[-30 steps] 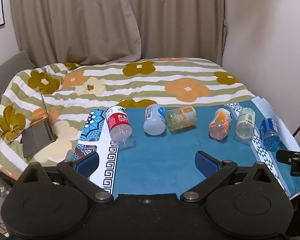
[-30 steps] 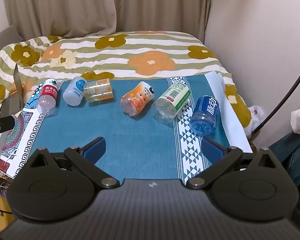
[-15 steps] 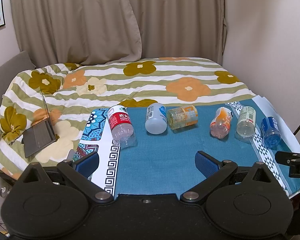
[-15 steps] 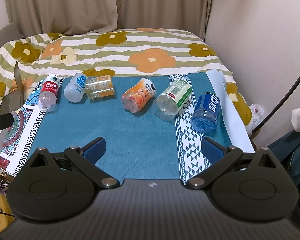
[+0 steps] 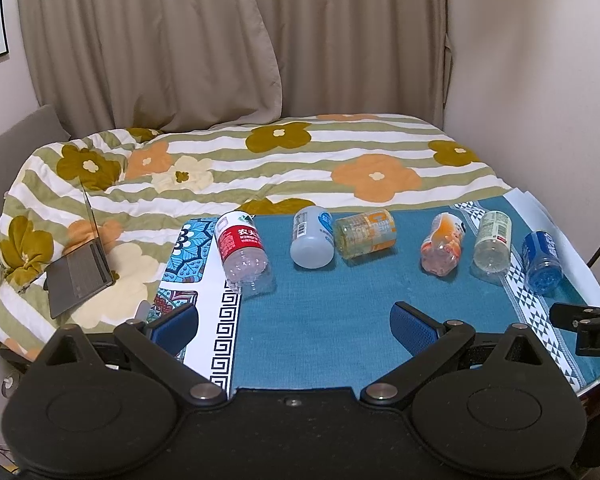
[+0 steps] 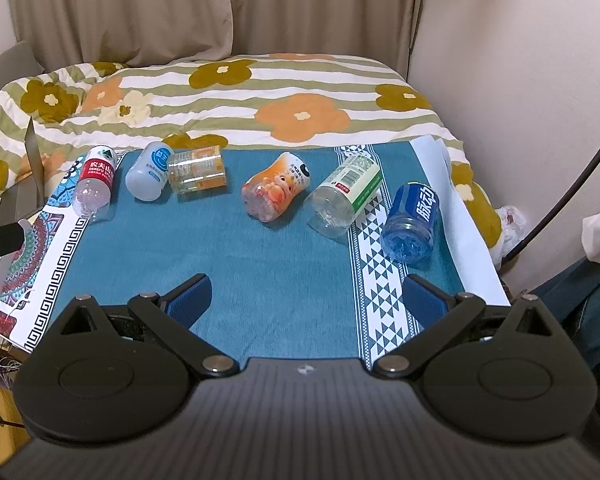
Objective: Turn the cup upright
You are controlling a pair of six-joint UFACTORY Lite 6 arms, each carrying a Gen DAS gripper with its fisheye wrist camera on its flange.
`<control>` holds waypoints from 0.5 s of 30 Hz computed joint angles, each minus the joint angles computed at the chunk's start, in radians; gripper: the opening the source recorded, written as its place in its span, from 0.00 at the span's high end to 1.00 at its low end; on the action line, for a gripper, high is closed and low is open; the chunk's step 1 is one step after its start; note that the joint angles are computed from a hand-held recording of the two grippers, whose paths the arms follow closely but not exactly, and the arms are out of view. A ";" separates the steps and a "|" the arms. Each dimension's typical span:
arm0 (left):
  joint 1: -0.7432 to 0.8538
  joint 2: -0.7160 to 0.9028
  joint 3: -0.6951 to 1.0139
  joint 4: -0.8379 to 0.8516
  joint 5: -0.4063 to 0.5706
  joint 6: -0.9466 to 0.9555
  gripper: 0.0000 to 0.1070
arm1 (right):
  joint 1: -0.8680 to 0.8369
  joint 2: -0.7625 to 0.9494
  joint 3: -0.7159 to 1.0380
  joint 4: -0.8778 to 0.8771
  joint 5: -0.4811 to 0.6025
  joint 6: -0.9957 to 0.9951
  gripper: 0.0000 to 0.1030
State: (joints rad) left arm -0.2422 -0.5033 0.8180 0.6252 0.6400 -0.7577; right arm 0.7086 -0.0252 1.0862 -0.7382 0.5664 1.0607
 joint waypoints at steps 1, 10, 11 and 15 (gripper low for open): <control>-0.001 0.002 0.001 0.000 0.000 0.000 0.04 | 0.000 0.000 0.000 0.001 0.000 0.000 0.00; -0.016 0.017 0.008 0.011 0.002 -0.018 0.04 | 0.001 0.005 0.006 0.009 0.003 -0.007 0.00; -0.012 0.019 0.008 0.009 -0.002 -0.013 0.04 | 0.002 0.005 0.006 0.007 0.004 -0.005 0.00; -0.016 0.020 0.006 0.010 -0.002 -0.018 0.04 | 0.002 0.005 0.006 0.008 0.005 -0.005 0.00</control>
